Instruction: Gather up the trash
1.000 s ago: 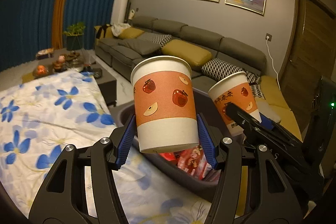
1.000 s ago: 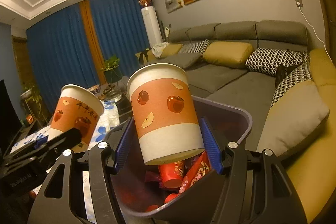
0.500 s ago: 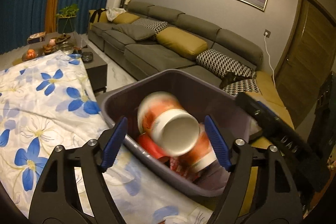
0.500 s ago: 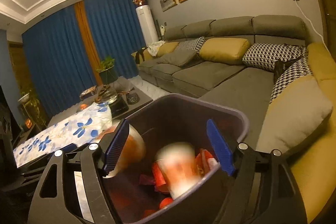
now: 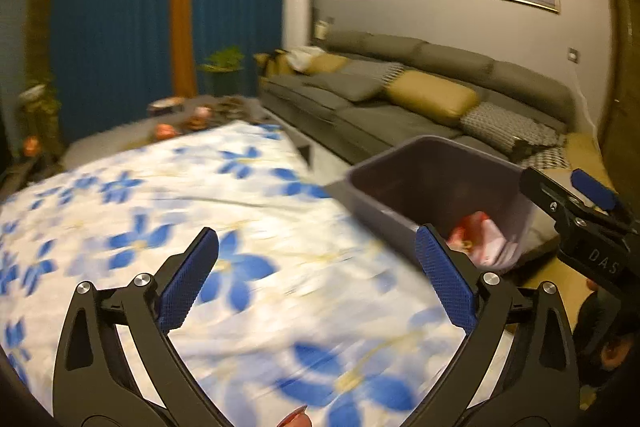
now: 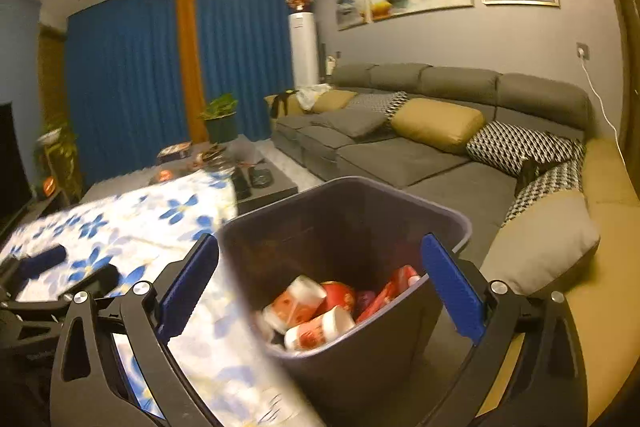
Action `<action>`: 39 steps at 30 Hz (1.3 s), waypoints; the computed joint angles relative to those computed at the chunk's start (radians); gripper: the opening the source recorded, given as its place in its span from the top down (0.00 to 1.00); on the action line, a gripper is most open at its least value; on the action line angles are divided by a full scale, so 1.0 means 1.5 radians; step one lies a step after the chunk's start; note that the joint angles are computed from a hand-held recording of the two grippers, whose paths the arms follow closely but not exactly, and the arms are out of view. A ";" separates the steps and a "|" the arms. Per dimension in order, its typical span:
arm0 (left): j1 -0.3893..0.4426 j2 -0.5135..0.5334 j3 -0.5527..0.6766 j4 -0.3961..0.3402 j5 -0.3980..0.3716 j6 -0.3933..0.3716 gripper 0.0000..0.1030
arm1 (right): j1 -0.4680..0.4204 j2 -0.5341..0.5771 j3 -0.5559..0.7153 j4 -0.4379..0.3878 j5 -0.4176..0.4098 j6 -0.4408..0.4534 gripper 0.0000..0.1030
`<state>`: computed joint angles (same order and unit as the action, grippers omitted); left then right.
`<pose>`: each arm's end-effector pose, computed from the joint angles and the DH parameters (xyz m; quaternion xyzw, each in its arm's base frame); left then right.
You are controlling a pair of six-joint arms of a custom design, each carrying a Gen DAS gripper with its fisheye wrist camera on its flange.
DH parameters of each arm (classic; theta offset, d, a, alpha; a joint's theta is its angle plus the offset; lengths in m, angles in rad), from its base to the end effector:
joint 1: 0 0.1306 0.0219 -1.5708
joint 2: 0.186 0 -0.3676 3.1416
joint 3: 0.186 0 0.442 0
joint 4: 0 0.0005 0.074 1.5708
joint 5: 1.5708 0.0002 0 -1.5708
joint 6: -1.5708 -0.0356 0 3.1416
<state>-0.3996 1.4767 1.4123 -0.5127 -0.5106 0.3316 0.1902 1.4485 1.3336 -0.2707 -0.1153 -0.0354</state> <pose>0.5452 -0.2119 0.4107 -0.0914 0.8542 0.0424 0.5101 0.5744 0.1142 0.4055 -0.0961 0.8231 0.1102 0.5487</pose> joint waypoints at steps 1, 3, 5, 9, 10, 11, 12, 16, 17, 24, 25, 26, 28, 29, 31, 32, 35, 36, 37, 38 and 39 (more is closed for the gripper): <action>-0.002 -0.016 -0.015 -0.003 -0.015 0.009 0.06 | 0.005 -0.009 -0.008 -0.001 0.002 0.004 0.05; -0.007 -0.054 -0.050 -0.014 -0.048 0.030 0.06 | 0.014 -0.027 -0.021 -0.009 0.007 0.012 0.05; -0.012 -0.087 -0.078 -0.024 -0.072 0.053 0.06 | 0.024 -0.048 -0.039 -0.008 0.016 0.009 0.05; -0.021 -0.147 -0.130 -0.042 -0.094 0.081 0.06 | 0.043 -0.099 -0.090 0.008 0.035 0.006 0.05; -0.026 -0.162 -0.144 -0.045 -0.105 0.087 0.06 | 0.046 -0.106 -0.096 0.007 0.040 0.008 0.05; -0.029 -0.175 -0.156 -0.046 -0.112 0.091 0.06 | 0.052 -0.118 -0.104 0.002 0.050 0.009 0.05; -0.033 -0.194 -0.171 -0.052 -0.124 0.099 0.06 | 0.058 -0.130 -0.113 -0.004 0.056 0.007 0.05; -0.047 -0.247 -0.211 -0.064 -0.154 0.120 0.06 | 0.079 -0.173 -0.145 -0.013 0.071 0.002 0.05; -0.052 -0.263 -0.223 -0.068 -0.160 0.127 0.06 | 0.086 -0.186 -0.155 -0.012 0.077 0.004 0.05; -0.080 -0.320 -0.258 -0.103 -0.186 0.149 0.06 | 0.124 -0.259 -0.206 -0.019 0.091 -0.002 0.05; -0.083 -0.326 -0.261 -0.106 -0.190 0.151 0.06 | 0.128 -0.266 -0.210 -0.021 0.095 -0.003 0.05; -0.085 -0.332 -0.265 -0.109 -0.192 0.153 0.06 | 0.131 -0.277 -0.217 -0.023 0.097 -0.004 0.05; -0.090 -0.342 -0.271 -0.118 -0.195 0.160 0.06 | 0.136 -0.289 -0.224 -0.025 0.103 -0.006 0.05; -0.093 -0.348 -0.275 -0.123 -0.195 0.165 0.06 | 0.140 -0.296 -0.227 -0.027 0.104 -0.006 0.05; -0.097 -0.357 -0.281 -0.128 -0.199 0.170 0.06 | 0.143 -0.305 -0.233 -0.029 0.106 -0.007 0.05; -0.100 -0.361 -0.282 -0.131 -0.201 0.173 0.06 | 0.145 -0.311 -0.238 -0.029 0.108 -0.007 0.05; -0.108 -0.373 -0.287 -0.136 -0.211 0.175 0.06 | 0.152 -0.325 -0.248 -0.030 0.113 -0.009 0.05; -0.110 -0.375 -0.288 -0.137 -0.213 0.177 0.06 | 0.154 -0.328 -0.249 -0.031 0.114 -0.009 0.05; -0.111 -0.378 -0.290 -0.137 -0.213 0.178 0.06 | 0.157 -0.332 -0.251 -0.031 0.113 -0.009 0.05; -0.113 -0.381 -0.290 -0.139 -0.215 0.179 0.06 | 0.158 -0.334 -0.252 -0.031 0.113 -0.009 0.05; -0.114 -0.381 -0.290 -0.141 -0.216 0.180 0.06 | 0.159 -0.335 -0.252 -0.031 0.113 -0.008 0.05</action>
<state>-0.5709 0.9049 0.9773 -0.7235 -0.8353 0.6022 0.4293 0.9454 0.9556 -0.3165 0.0546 -0.0475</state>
